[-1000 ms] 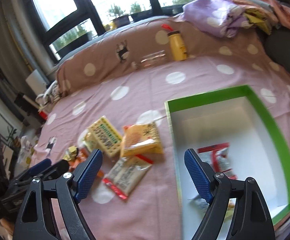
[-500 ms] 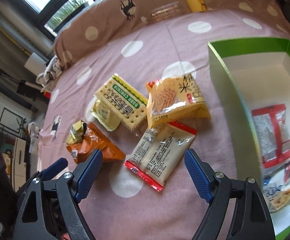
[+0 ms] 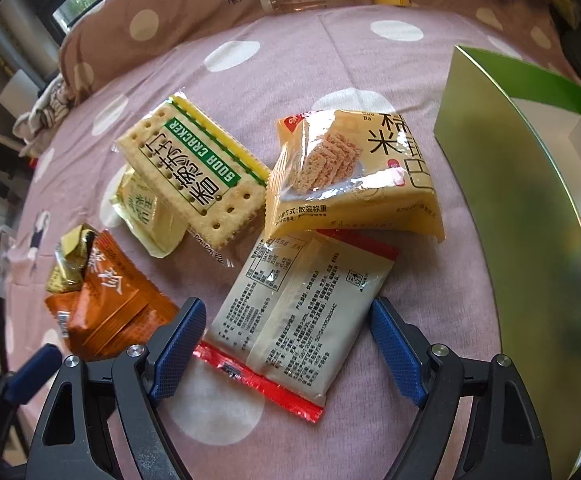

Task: Organize snacks
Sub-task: 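Move the right tool to the red-edged white packet in the pile, then close the right gripper on the red-edged white packet and lift it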

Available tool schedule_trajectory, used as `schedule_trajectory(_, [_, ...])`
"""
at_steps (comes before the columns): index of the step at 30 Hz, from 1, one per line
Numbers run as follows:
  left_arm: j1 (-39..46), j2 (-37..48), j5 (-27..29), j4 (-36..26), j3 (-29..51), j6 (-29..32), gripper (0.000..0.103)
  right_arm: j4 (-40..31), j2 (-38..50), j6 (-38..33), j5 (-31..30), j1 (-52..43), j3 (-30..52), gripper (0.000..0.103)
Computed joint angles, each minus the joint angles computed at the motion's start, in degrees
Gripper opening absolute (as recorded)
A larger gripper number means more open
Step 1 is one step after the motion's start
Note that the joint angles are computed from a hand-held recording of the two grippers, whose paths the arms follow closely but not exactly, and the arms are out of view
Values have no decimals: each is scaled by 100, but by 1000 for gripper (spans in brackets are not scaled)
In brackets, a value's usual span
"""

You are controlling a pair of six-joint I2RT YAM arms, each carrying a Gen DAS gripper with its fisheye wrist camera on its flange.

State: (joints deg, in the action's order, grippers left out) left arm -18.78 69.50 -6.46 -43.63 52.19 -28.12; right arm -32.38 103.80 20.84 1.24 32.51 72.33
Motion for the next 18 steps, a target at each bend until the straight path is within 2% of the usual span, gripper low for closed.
schedule_trajectory(4, [23, -30, -31, -58, 18, -1, 65, 85, 84, -266, 574, 242, -22, 84])
schedule_trajectory(7, [67, -35, -2, -84, 23, -8, 65, 259, -37, -477, 651, 256, -207, 81])
schedule_trajectory(12, [246, -39, 160, -90, 73, 13, 65, 143, -365, -1168, 223, 174, -482, 76])
schedule_trajectory(18, [467, -52, 382, -61, 168, -56, 65, -254, -852, -2260, -488, 83, -816, 76])
